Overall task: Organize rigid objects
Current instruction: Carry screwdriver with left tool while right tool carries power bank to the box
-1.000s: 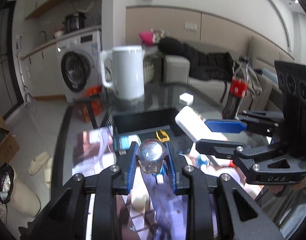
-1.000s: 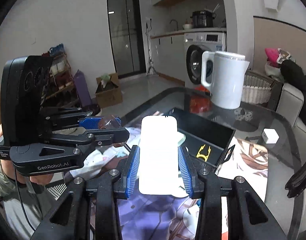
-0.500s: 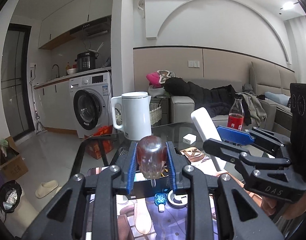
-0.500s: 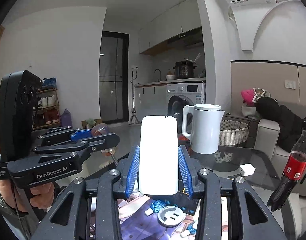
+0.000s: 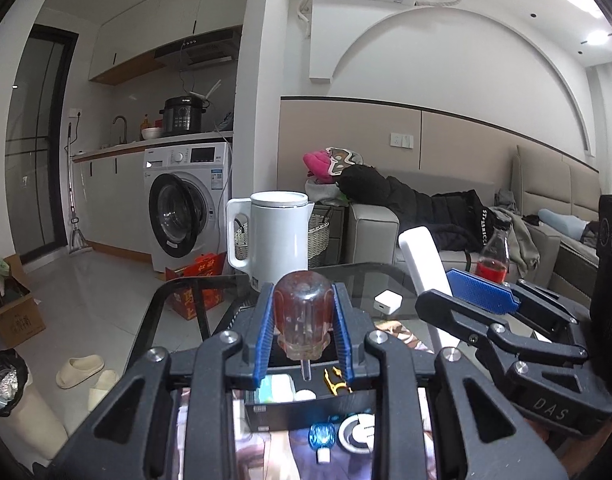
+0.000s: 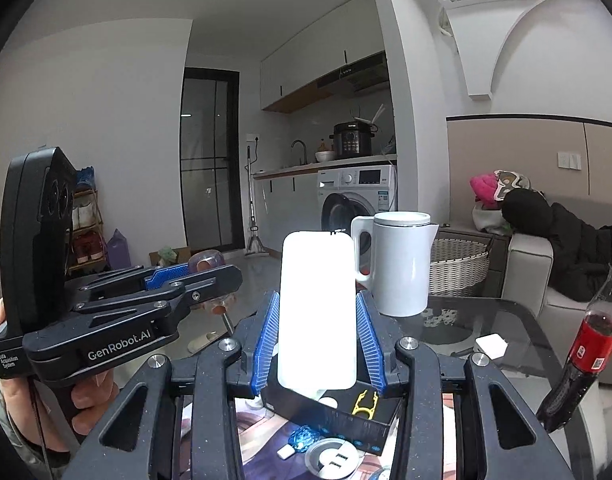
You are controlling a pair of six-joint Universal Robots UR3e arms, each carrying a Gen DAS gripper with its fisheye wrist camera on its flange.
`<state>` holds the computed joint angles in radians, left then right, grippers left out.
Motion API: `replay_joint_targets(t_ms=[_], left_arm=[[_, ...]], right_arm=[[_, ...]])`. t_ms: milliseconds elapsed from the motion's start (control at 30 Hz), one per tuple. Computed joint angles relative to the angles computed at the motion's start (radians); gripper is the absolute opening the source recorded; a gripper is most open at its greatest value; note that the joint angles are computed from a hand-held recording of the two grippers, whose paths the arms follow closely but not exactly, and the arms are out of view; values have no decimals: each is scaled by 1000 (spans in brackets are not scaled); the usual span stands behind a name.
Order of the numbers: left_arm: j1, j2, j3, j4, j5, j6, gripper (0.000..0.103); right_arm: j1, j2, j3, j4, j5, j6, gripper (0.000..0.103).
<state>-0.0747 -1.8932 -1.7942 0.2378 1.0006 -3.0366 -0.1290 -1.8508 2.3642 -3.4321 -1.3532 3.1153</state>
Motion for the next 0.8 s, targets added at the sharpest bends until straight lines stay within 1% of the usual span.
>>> replay_joint_targets(t_ms=[100, 200, 400, 467, 600, 700, 733, 800], left_arm=[[-35, -84, 89, 27, 42, -17, 25], [-63, -169, 188, 28, 67, -46, 25], [-98, -304, 382, -37, 111, -98, 25], [-104, -337, 419, -54, 122, -101, 25], [-119, -401, 514, -141, 142, -93, 25], [-126, -439, 581, -228, 153, -85, 25], [-128, -450, 605, -266, 157, -81, 25], [-135, -472, 666, -383, 165, -67, 25]], right_arm=[[13, 88, -67, -14, -40, 16, 38], [25, 176, -126, -23, -88, 35, 38], [15, 301, -235, 0, -126, 54, 38], [7, 333, -260, 12, -131, 63, 38], [6, 389, -311, 43, -134, 56, 38], [-1, 429, -354, 87, -120, 43, 38], [-9, 439, -364, 109, -102, 41, 38], [-16, 464, -411, 207, -77, 31, 38]])
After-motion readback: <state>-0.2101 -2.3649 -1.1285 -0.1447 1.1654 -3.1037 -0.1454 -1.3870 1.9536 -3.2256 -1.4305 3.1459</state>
